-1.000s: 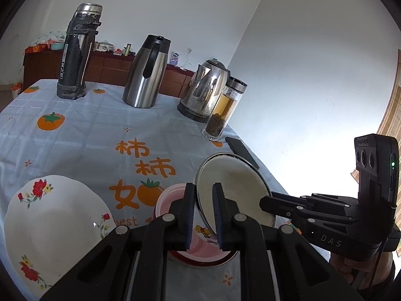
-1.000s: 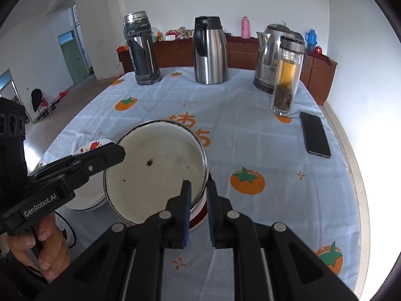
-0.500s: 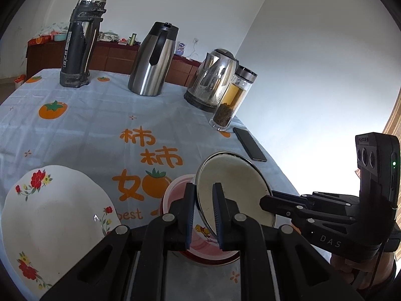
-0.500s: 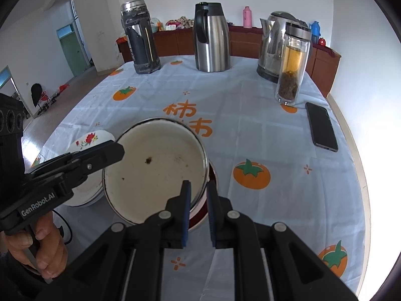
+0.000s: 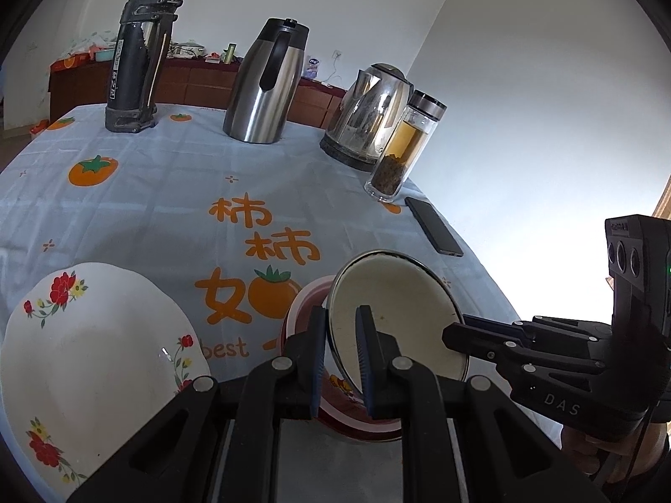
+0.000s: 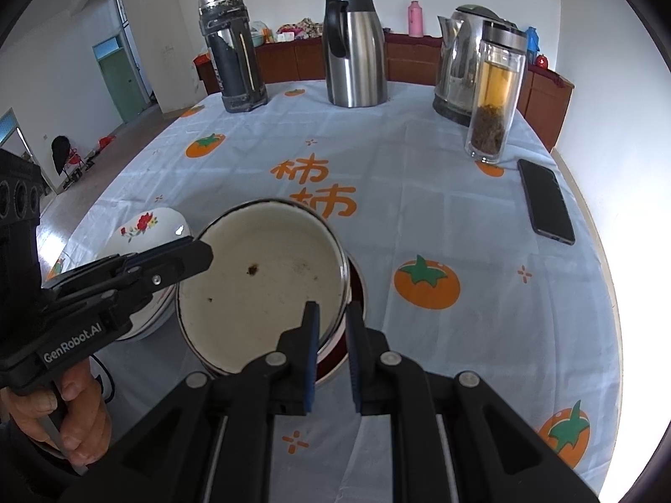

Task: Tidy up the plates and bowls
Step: 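Carry the cream bowl with both grippers over the nested red bowl, then lower the cream bowl into the nested bowls with both grippers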

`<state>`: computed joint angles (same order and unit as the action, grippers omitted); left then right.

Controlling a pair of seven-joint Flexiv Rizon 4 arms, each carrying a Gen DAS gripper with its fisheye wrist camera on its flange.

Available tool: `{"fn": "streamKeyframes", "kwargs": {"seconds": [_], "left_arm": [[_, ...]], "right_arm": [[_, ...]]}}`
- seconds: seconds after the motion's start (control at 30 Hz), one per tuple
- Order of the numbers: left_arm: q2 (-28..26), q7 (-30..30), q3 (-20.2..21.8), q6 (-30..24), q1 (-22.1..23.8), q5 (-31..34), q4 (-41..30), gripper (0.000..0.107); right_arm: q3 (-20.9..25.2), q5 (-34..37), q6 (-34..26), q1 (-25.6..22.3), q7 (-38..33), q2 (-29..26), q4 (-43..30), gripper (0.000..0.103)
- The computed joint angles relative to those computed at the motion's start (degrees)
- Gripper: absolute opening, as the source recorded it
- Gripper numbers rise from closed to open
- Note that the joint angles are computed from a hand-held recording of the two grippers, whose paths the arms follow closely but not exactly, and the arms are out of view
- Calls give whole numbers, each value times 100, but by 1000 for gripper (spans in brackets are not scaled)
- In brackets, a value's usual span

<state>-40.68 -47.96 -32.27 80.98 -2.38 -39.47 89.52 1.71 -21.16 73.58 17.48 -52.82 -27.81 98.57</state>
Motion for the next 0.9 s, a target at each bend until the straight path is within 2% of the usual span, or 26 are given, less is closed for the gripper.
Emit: {"fn": "streamKeyframes", "kwargs": {"seconds": [0.23,0.9], "left_arm": [[-24,-180,265,-142,-157,134,-93,16],[-51,-241,346,-164,-201,231,-122,16]], "right_arm": [[-21,-23,-56,25,16,-11,-15,14],[54,62,-262,-17,-119,-98,-153,15]]}}
